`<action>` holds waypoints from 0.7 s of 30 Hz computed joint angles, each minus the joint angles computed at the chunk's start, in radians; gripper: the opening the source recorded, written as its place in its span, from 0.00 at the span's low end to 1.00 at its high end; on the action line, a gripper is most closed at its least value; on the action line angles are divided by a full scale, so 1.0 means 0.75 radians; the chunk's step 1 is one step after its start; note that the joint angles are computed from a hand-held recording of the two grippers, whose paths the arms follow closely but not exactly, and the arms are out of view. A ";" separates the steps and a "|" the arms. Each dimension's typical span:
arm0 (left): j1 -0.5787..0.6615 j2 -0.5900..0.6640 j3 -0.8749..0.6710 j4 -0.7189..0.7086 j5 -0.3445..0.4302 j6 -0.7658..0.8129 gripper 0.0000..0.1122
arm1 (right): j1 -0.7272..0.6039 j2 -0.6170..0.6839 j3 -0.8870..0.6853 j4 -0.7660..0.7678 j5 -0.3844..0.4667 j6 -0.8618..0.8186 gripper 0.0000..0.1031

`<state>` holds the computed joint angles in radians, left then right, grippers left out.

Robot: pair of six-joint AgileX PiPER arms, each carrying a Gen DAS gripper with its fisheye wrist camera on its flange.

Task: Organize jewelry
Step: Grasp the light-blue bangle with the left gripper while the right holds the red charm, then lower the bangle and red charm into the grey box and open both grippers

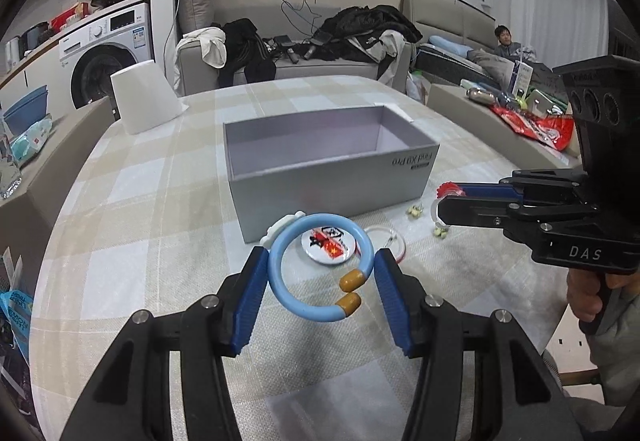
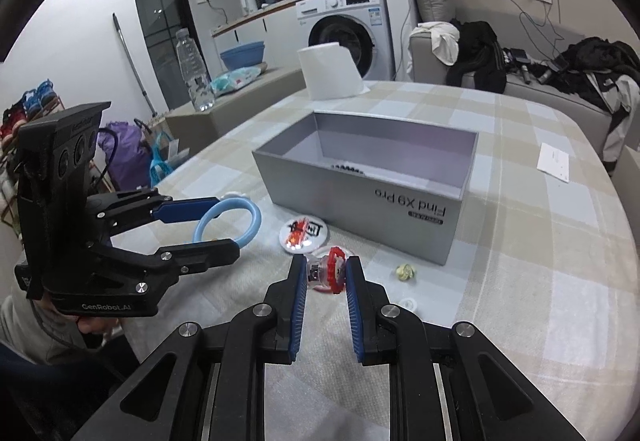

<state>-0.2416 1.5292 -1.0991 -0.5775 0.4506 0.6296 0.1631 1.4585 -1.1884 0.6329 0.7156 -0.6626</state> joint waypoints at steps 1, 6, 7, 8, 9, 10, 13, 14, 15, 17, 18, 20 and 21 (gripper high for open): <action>-0.001 0.002 -0.010 0.002 -0.005 -0.007 0.43 | -0.002 -0.004 0.000 0.007 -0.006 0.000 0.18; -0.013 0.023 -0.076 0.042 -0.022 -0.065 0.43 | -0.010 0.000 -0.039 0.002 -0.038 0.066 0.18; -0.012 0.023 -0.079 0.032 -0.028 -0.059 0.43 | -0.012 -0.001 -0.045 -0.001 -0.039 0.078 0.18; -0.014 0.032 -0.097 0.034 -0.029 -0.066 0.43 | -0.013 0.001 -0.057 -0.005 -0.042 0.089 0.18; -0.017 0.045 -0.123 0.049 -0.028 -0.088 0.43 | -0.013 0.003 -0.070 -0.013 -0.047 0.105 0.18; -0.017 0.052 -0.139 0.055 -0.026 -0.101 0.43 | -0.015 0.008 -0.086 -0.018 -0.046 0.117 0.18; -0.015 0.073 -0.177 0.036 -0.020 -0.108 0.43 | -0.025 0.028 -0.134 -0.031 -0.043 0.157 0.18; -0.015 0.081 -0.190 0.034 -0.020 -0.112 0.43 | -0.028 0.038 -0.155 -0.037 -0.042 0.174 0.18; -0.015 0.095 -0.212 0.037 -0.018 -0.124 0.43 | -0.029 0.046 -0.170 -0.041 -0.041 0.188 0.18; -0.019 0.109 -0.230 0.046 -0.025 -0.140 0.43 | -0.030 0.069 -0.204 -0.055 -0.041 0.216 0.18; -0.017 0.111 -0.229 0.043 -0.029 -0.137 0.43 | -0.030 0.077 -0.212 -0.054 -0.046 0.218 0.18; -0.023 0.144 -0.266 0.077 -0.033 -0.174 0.43 | -0.034 0.107 -0.247 -0.049 -0.037 0.223 0.18; -0.027 0.151 -0.276 0.092 -0.034 -0.194 0.43 | -0.036 0.122 -0.265 -0.053 -0.034 0.230 0.18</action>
<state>-0.2617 1.6421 -1.3062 -0.5085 0.4254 0.4840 0.1359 1.5498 -1.3868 0.5930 0.6900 -0.4899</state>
